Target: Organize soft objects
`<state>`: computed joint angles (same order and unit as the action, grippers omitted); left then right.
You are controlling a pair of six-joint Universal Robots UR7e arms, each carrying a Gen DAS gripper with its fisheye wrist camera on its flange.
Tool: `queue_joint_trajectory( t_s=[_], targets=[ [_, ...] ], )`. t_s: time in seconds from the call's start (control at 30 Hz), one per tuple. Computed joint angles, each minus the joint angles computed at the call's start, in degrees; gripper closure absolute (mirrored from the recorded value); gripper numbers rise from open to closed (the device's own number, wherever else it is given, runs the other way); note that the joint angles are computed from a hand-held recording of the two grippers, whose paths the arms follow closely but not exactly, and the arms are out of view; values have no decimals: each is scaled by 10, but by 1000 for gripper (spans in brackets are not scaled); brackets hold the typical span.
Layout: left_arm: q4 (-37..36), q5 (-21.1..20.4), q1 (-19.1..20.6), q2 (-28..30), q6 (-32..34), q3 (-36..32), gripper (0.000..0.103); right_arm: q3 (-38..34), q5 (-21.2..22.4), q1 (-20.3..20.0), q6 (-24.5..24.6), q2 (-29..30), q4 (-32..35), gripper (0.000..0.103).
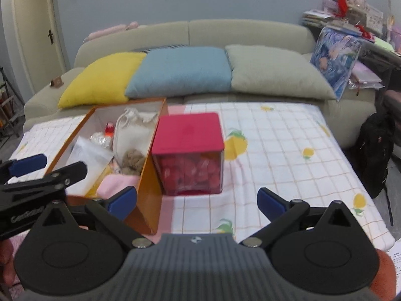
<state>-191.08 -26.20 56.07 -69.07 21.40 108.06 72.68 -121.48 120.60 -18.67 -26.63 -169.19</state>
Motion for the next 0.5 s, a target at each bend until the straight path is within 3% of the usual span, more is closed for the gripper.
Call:
queue_joint_trajectory(
  t_s=[0.1,0.2,0.33,0.5],
  targets=[
    [18,13,2,-2,-13,8,15,0,-7,-1,-7,5,2,3],
    [82,30,3,-13,-73,17,15,-6,-12,-5,2,11,16,3],
    [164,23,8,-30,-145,23,15,-12,-18,-9,7,17,27,3],
    [204,26,9,-39,-183,22,15,-11,-18,-9,-1,19,28,3]
  ],
)
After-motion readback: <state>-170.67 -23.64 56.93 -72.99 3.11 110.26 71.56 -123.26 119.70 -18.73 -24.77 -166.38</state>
